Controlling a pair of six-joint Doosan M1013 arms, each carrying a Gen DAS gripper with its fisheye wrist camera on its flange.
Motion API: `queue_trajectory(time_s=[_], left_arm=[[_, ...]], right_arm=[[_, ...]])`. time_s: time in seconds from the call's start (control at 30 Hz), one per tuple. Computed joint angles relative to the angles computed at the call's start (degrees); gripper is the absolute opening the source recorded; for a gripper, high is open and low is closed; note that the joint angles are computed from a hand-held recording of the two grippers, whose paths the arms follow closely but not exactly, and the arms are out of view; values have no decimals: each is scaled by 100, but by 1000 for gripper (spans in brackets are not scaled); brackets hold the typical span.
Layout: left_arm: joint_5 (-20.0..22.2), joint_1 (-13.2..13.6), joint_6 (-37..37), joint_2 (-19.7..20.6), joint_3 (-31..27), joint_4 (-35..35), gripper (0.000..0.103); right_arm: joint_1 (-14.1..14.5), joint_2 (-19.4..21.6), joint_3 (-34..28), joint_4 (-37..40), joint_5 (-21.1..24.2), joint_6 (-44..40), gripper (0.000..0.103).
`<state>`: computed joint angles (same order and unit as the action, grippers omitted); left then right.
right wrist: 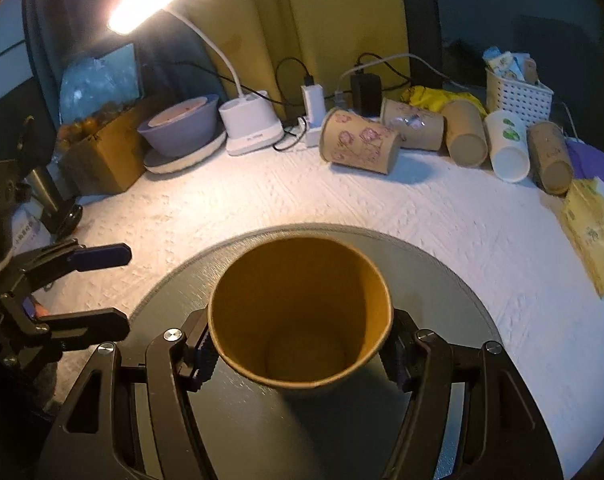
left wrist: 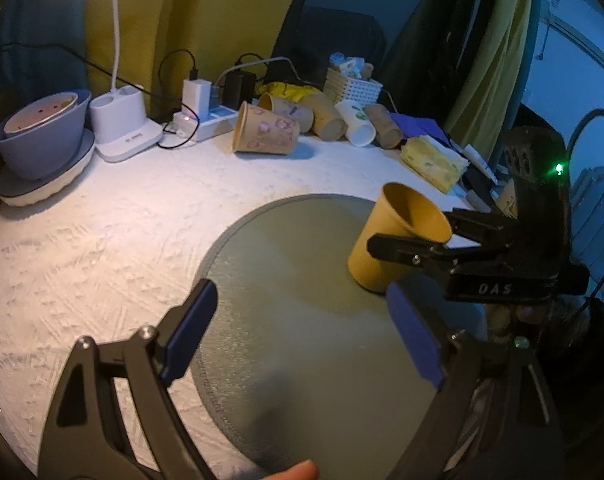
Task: Flip cup upright
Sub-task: 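Lower the upright cup onto the grey mat and open the right gripper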
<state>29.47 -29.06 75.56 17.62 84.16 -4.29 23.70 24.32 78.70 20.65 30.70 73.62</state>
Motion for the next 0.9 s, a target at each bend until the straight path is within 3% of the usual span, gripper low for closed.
queue_trajectory(time_s=[0.4, 0.57, 0.9], left_arm=[[-27, -73, -175, -83, 82, 190, 88], [-117, -110, -329, -162, 164, 349, 88], [-324, -237, -710, -368, 421, 682, 88]], right_arm=[[57, -136, 177, -981, -74, 1099, 70], [76, -247, 301, -1037, -134, 1194, 75], [191, -532, 629, -1642, -129, 1928, 77]])
